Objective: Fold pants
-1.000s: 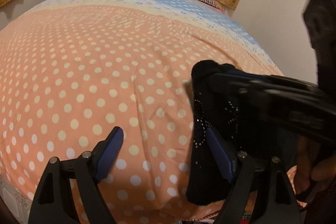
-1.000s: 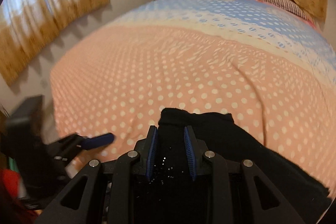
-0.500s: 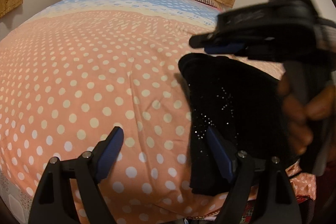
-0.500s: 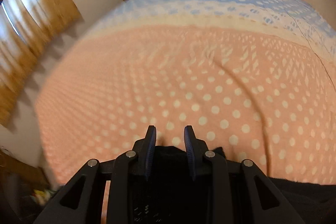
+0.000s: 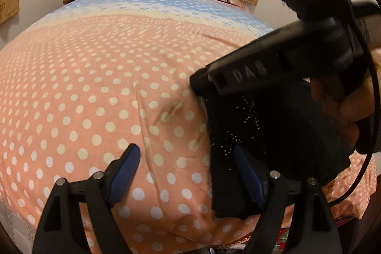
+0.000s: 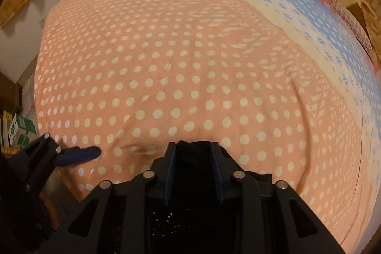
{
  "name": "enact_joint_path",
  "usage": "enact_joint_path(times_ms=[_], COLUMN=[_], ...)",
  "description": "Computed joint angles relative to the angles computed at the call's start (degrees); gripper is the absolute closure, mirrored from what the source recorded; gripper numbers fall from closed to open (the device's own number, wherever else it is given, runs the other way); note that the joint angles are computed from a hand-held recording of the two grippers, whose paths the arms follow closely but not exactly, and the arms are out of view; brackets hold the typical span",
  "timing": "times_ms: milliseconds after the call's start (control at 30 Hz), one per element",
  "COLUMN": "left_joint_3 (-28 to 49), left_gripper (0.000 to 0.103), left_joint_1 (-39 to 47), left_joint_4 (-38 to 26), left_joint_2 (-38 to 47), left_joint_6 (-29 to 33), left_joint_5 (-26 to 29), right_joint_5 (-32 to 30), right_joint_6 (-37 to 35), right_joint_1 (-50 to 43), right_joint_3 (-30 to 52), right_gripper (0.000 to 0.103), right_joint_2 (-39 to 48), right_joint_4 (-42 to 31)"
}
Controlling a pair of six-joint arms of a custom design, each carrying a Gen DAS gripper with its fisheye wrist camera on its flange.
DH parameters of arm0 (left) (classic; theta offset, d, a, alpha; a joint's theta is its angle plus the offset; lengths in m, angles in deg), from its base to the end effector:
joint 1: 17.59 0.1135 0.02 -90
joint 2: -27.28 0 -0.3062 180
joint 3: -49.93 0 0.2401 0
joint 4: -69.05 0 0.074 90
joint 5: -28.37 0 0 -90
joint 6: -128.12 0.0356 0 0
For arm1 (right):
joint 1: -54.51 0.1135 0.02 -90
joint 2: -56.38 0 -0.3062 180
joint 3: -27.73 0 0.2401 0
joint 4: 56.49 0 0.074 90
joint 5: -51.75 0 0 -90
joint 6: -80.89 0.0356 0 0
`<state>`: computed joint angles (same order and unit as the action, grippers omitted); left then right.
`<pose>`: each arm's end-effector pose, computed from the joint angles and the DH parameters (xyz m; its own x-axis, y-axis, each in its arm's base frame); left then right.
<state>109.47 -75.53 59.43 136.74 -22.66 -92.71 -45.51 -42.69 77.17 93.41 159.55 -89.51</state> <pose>0.1905 -0.2696 0.1284 -0.7356 -0.2337 -0.6358 -0.1128 0.9678 -0.2252 0.2906 0.1262 0.1625 -0.4919 -0.7999 -0.3439 -0.8320 0.5482 -0.0853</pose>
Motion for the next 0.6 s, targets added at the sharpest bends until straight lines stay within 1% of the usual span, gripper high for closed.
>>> enact_joint_path(times_ms=[33,100,133,167,200,267,367,400,433,467,500,533,600], left_joint_3=[0.14,0.89,2.18,2.55,2.79,2.35,2.36,1.87,0.91,0.00,-1.00,-2.32,-3.94], left_gripper=[0.020,0.020,0.020,0.020,0.020,0.020,0.020,0.020,0.020,0.020,0.020,0.020,0.020], left_joint_1=[-0.11,-0.24,-0.48,-0.40,-0.50,-0.37,-0.45,-0.64,-0.45,-0.49,-0.21,0.30,0.87], left_joint_4=[-0.15,-0.97,-2.47,-3.04,-3.42,-2.91,-3.43,-3.16,-2.11,-1.27,-0.35,0.10,-0.11], left_joint_2=[0.17,0.61,1.15,1.30,1.41,1.25,1.09,0.69,0.08,-0.40,-1.08,-2.12,-3.69], left_joint_6=[-0.08,-0.05,0.00,0.32,0.35,0.16,0.22,0.14,0.44,0.17,-0.15,-0.65,-1.33], left_joint_5=[-0.13,-0.37,-0.72,-0.83,-1.02,-0.64,-0.73,-0.60,-0.19,-0.15,-0.04,-0.01,-0.91], right_joint_5=[-0.03,0.23,0.36,-0.42,-2.81,-5.44,-8.14,-10.25,-12.51,-14.72,-19.95,-23.19,-32.89], right_joint_6=[0.91,3.31,4.58,6.58,9.42,11.26,14.80,16.48,18.08,19.61,20.99,21.84,22.89], right_joint_1=[-0.35,-1.27,-1.59,-2.30,-3.29,-4.61,-6.43,-7.46,-8.53,-9.82,-13.29,-15.60,-24.44], right_joint_3=[0.51,1.03,1.50,2.75,4.20,4.33,4.58,4.73,3.38,1.45,-1.66,-3.14,-7.44], right_gripper=[0.086,0.089,0.090,0.090,0.090,0.090,0.093,0.093,0.093,0.093,0.093,0.090,0.089], right_joint_2=[0.20,0.69,1.34,2.80,4.71,5.98,7.33,7.45,6.33,4.77,1.57,-0.25,-6.32], right_joint_4=[-0.02,0.63,1.14,1.05,0.33,1.60,3.60,3.94,5.89,9.34,13.49,15.04,17.36])
